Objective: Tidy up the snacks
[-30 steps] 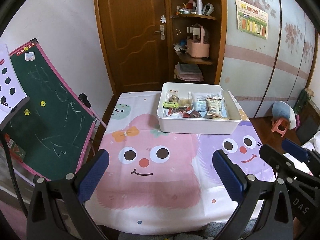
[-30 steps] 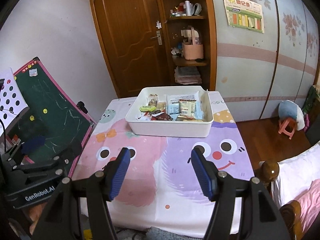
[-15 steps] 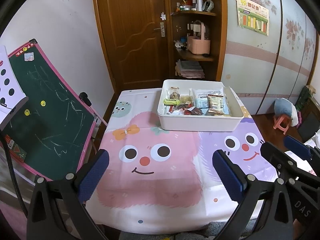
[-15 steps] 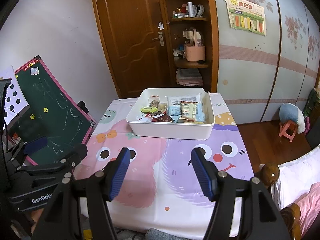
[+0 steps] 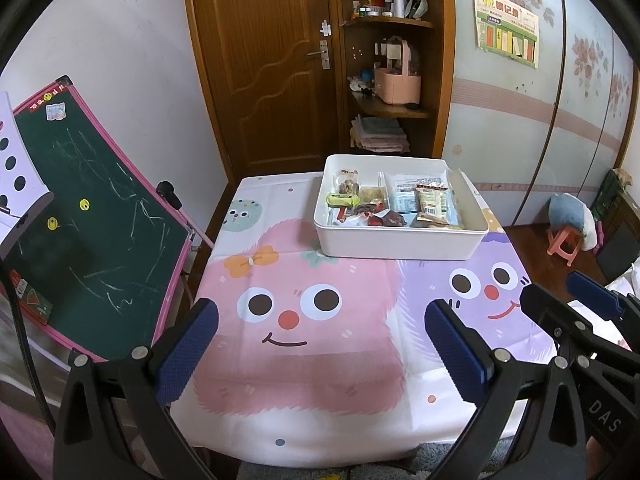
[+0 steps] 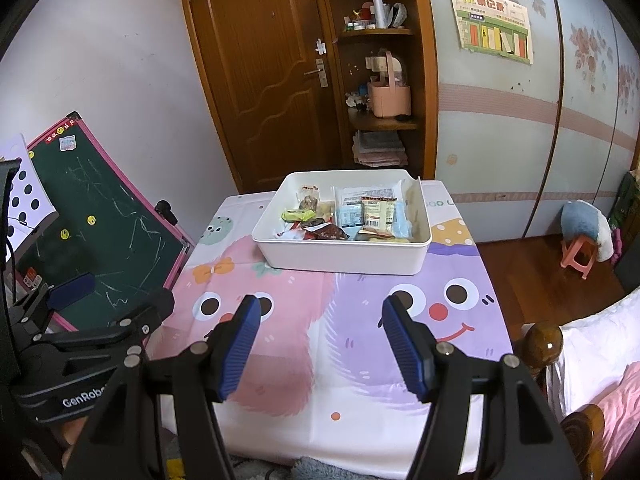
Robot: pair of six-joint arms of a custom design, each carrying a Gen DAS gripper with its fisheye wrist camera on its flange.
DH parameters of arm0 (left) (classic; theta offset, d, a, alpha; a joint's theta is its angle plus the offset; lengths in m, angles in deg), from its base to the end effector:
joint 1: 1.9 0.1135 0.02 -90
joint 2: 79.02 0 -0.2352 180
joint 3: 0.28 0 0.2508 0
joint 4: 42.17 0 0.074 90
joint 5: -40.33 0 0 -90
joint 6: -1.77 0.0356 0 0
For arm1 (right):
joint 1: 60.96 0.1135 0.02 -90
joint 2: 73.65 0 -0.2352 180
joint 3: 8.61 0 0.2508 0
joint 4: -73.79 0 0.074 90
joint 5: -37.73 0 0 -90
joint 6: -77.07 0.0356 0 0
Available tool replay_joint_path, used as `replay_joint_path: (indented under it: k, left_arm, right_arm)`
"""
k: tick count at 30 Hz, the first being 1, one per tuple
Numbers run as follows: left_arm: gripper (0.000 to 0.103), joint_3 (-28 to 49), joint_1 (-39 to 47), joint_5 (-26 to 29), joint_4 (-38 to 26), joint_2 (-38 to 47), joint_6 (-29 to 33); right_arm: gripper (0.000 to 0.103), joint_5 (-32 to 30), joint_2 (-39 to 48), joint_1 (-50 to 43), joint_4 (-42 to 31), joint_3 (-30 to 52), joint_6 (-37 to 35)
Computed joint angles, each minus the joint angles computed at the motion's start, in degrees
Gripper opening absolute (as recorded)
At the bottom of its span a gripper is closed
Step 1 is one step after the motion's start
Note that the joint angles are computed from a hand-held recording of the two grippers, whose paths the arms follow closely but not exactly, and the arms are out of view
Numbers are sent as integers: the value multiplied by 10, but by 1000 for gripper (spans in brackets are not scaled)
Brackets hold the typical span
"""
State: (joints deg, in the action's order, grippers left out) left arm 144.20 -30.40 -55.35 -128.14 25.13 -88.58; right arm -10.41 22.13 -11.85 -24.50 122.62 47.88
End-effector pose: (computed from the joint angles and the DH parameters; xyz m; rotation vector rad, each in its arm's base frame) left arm 0.3050 -0.1616 0.4256 0.5289 2.3061 -0.1266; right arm 0.2103 0.2066 0.4035 0.4431 2.2525 -0.0499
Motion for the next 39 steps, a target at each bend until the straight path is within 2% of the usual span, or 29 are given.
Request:
replay_joint_path:
  k: [17, 25, 39]
  left_arm:
    - [103, -8, 4, 2, 1, -1, 4]
    - [103, -55, 11, 8, 14, -28, 8]
    - [103, -4, 8, 9, -29, -1, 2]
  right_arm:
    - [64, -12, -15, -6, 19, -28, -4]
    - [64, -21, -22, -9, 32, -50, -1]
    - [64, -36, -30, -15, 39, -66, 0]
